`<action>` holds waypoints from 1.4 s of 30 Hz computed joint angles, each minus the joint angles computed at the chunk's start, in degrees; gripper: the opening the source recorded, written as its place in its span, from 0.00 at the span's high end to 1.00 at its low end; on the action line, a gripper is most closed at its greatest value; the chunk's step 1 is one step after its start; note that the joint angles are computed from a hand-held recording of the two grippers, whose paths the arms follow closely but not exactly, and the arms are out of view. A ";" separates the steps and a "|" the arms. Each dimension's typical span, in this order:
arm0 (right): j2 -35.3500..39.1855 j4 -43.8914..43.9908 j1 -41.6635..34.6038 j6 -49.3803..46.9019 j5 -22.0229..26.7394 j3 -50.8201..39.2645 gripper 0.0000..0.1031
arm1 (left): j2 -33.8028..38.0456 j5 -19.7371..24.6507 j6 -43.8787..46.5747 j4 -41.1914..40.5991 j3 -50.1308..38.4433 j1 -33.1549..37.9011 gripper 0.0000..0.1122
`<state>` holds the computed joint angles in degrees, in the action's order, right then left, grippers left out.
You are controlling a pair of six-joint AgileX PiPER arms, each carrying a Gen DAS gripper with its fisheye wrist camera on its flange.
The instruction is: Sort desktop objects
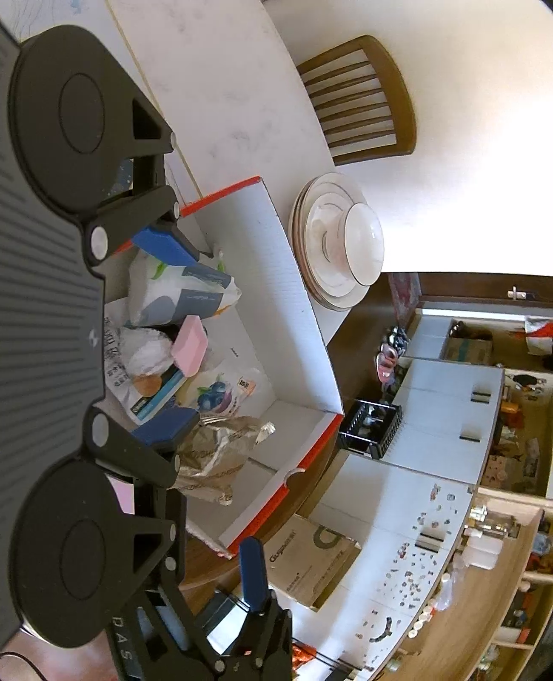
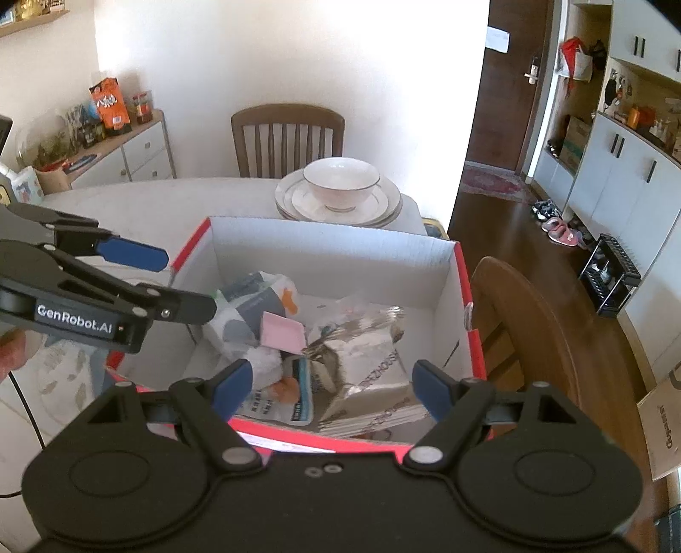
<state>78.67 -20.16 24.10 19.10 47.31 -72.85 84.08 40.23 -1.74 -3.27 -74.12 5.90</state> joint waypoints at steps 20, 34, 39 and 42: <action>-9.05 -20.19 14.63 26.61 1.04 8.84 0.02 | -12.29 0.00 7.12 -5.77 10.49 1.78 0.35; -11.86 -28.22 22.75 40.92 6.74 13.40 0.01 | -17.24 -0.51 3.24 -0.44 15.59 -1.08 0.08; -12.35 -31.45 26.95 44.99 9.78 14.28 0.01 | -18.49 -0.20 0.07 2.11 16.35 -2.40 0.08; -12.62 -32.30 28.69 46.38 11.17 14.58 0.01 | -18.96 0.06 -1.13 3.21 16.57 -2.78 0.08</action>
